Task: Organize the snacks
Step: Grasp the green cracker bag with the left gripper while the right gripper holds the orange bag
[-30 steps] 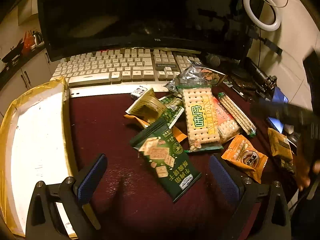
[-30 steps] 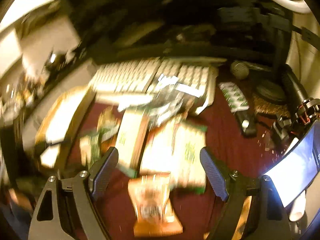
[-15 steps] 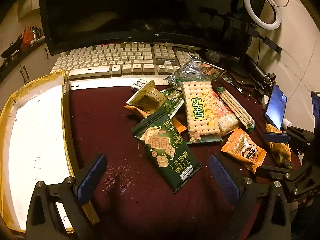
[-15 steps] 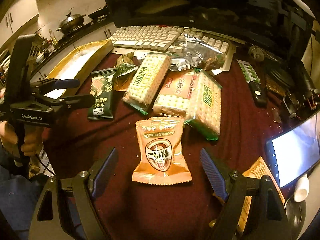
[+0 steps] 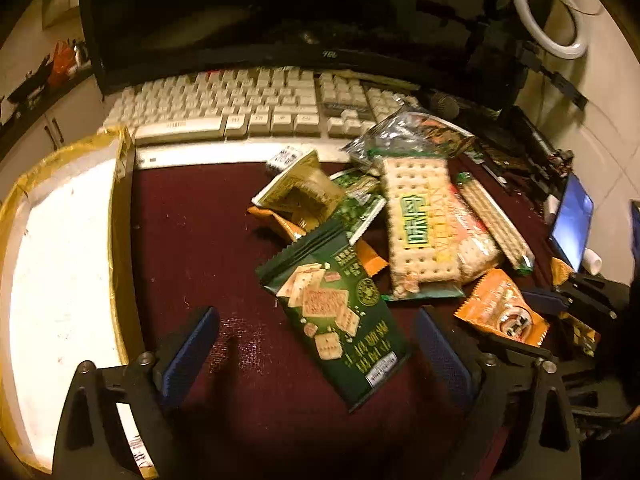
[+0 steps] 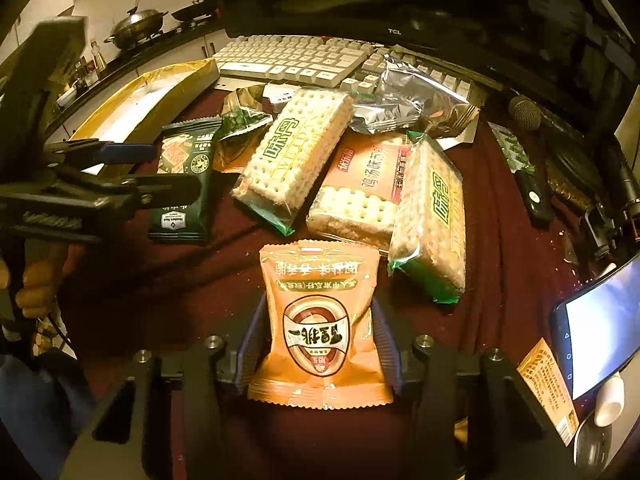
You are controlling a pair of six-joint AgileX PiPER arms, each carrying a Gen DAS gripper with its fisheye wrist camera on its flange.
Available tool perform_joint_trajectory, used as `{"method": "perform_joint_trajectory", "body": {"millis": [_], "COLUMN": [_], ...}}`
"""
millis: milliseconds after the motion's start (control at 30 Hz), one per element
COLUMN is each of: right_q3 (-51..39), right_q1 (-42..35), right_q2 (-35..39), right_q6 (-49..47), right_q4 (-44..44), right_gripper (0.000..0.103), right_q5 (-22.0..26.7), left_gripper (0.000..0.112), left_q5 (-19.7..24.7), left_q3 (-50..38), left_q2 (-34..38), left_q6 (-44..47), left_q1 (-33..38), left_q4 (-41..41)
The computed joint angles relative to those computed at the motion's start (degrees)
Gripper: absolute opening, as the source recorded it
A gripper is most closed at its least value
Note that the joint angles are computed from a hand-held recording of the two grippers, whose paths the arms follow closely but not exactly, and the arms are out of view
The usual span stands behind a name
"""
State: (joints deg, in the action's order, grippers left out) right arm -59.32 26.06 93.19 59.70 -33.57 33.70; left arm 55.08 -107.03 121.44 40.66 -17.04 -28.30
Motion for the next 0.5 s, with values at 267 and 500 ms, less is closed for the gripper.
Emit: {"method": "perform_joint_trajectory", "body": {"millis": [267, 500], "right_q3": [1.3, 2.2], "right_q1": [-0.5, -0.4], "right_q2": [-0.7, -1.4], "right_q6": [1.1, 2.3], "right_q4": [-0.8, -1.9], "right_gripper": [0.045, 0.043], "right_q5": [-2.1, -3.4], "left_gripper": [0.087, 0.058], "left_q5": [1.2, -0.4], "left_q3": [-3.2, -1.7], "left_q2": [2.9, 2.1], "left_q6": [-3.9, -3.0], "left_q1": [-1.4, -1.3], "left_q4": [2.1, 1.6]}}
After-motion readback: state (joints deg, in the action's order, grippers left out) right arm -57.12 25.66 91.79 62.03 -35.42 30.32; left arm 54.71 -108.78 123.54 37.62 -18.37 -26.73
